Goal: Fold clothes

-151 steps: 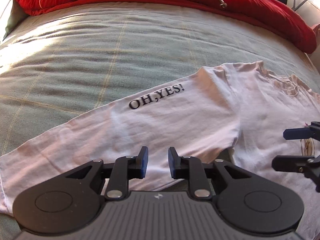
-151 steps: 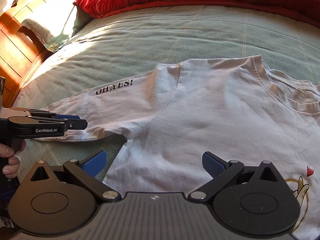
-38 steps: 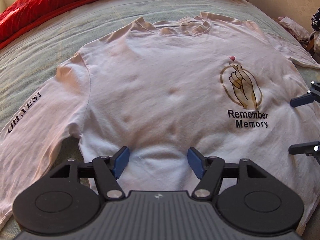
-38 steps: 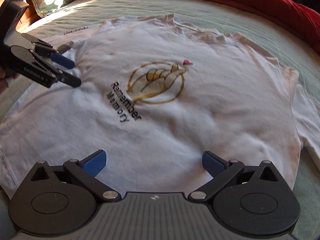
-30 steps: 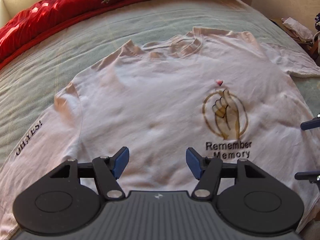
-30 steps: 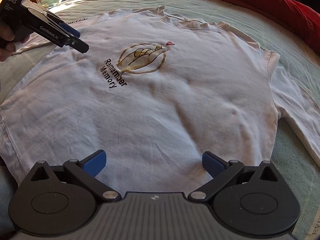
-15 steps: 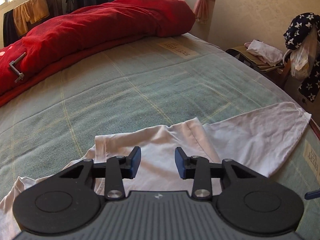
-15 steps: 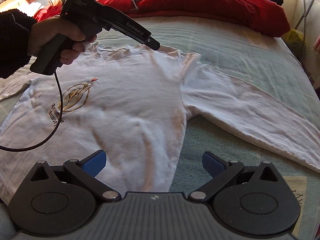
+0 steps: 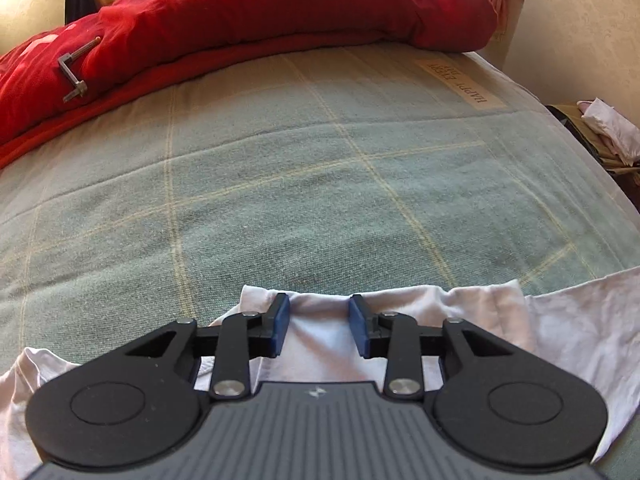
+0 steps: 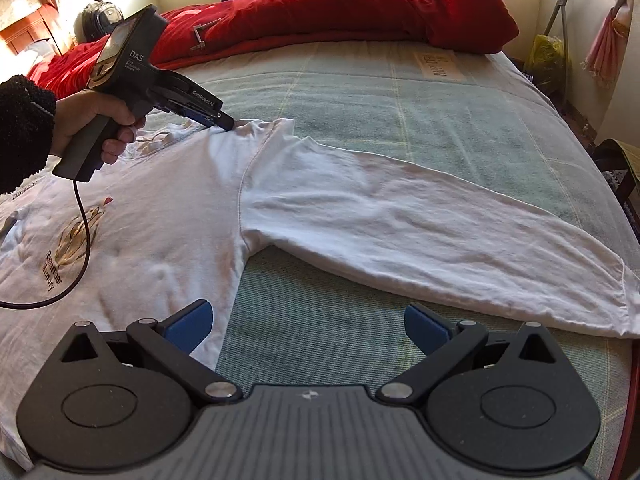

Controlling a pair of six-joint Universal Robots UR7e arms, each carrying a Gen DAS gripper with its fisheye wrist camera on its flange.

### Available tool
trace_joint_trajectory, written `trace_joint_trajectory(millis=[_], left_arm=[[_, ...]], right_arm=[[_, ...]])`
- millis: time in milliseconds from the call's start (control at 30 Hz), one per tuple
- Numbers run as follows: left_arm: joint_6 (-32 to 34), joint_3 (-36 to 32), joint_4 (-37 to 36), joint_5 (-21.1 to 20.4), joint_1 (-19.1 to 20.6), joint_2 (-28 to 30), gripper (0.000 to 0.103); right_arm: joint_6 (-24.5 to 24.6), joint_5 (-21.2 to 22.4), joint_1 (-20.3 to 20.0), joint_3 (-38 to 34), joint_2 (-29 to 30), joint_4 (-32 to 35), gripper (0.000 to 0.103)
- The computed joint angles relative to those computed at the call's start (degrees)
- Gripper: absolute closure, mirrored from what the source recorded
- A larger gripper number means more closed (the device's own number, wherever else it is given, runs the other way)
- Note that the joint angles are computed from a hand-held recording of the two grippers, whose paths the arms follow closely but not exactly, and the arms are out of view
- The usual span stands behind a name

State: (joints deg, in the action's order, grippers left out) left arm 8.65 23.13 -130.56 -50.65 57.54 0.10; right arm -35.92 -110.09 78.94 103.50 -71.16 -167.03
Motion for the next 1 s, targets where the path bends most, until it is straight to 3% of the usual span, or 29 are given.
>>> trace_joint_trajectory(millis=[67,133,267,367,500,633,800,867,933,1000], left_arm=[[0.88,3.63,-3.48,-0.16,-0.70,-1.67,0.074],[0.76,5.56,-3.65,-3.04,-0.78,-2.82,0.073],[2.15,2.91,1.53,-0.27,-0.92,-0.63,0.072],[0.07,4.28,-0.22,-1.46,-0.41,-1.18,0.071],[-0.31,3.31,0.66,-1.80,-0.31,-0.78,0.070],[-0.77,0.78,3.49,-2.07,-0.23,0.08,0.069],[-0.78,1.00,3.38,-1.57,-0.37,0.08,0.069],[-0.80,0.92,3.52,-1.44,-0.41,0.13,0.069],[-0.97,0.76,3.78,-1.48,-0.40,0.16,0.069],[-0.96,1.00,3.64,-1.54,-0.37,0.02,0.069]], right_arm=[[0.64,-0.21,-0.36,-0.03,-0.33,-0.04,0.000],[1.37,-0.75,-0.63,0.02,-0.48,-0.43,0.000],[4.00,-1.50,-1.59,0.12,-0.76,-1.97,0.000],[6.81,-1.47,-3.00,-0.22,-0.93,-3.05,0.000],[16.05,-0.63,-5.93,-2.34,-0.89,3.15,0.000],[24.31,4.19,-8.85,-0.65,-1.77,1.11,0.000],[29.42,5.42,-9.19,-3.29,-2.26,6.81,0.000],[32.12,7.60,-10.09,-3.38,-3.40,6.03,0.010],[34.34,8.68,-11.28,-3.51,-4.37,4.60,0.038],[37.88,9.99,-12.99,-3.60,-5.09,2.88,0.048]])
